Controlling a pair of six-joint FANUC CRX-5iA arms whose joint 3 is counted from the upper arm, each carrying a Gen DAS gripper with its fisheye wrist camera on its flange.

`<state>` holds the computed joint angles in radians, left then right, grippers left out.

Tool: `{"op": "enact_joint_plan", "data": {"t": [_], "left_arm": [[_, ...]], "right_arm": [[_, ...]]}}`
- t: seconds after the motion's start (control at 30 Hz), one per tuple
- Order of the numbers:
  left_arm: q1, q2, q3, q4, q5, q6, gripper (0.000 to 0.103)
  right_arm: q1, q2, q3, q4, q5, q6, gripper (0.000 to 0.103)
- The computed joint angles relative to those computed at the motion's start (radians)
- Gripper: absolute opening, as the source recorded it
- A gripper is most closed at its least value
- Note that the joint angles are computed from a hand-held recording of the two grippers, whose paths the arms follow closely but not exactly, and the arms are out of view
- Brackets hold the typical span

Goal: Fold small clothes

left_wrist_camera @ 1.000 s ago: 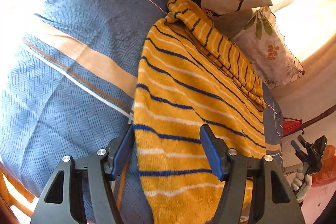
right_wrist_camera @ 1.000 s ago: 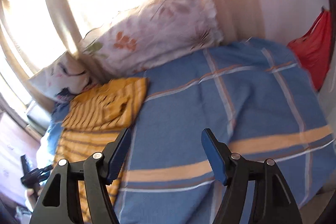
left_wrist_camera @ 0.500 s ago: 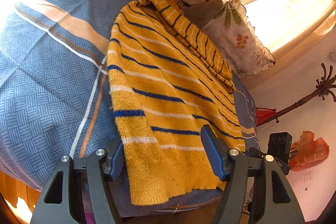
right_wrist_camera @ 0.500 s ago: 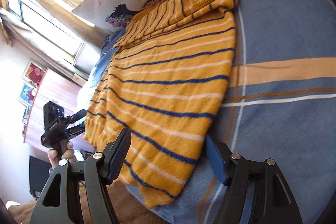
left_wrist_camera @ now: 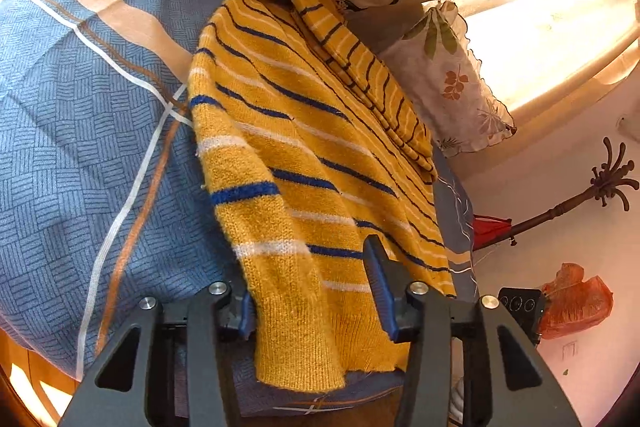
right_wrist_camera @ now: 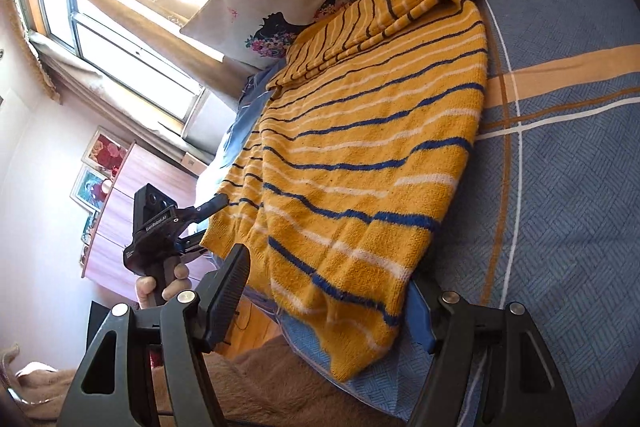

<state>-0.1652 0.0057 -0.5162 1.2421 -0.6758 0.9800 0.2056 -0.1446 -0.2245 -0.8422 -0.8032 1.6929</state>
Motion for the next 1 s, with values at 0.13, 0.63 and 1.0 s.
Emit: {"op": "enact_joint_plan", "data": {"t": [0.13,0.63,1.0], "left_arm": [[-0.016,0.007,0.036,-0.109,0.056,0.078,0.02],[-0.041,-0.269,-0.098,-0.132,0.223,0.072,0.007],[-0.06,-0.327,-0.155,-0.195,0.2,0.146,0.007]], "right_arm": [[0.036,0.002,0.0,0.049,0.022,-0.01,0.075],[-0.228,-0.028,0.005,-0.323,-0.179,0.291,0.01],[-0.363,-0.061,-0.069,-0.423,-0.3,0.322,0.01]]}}
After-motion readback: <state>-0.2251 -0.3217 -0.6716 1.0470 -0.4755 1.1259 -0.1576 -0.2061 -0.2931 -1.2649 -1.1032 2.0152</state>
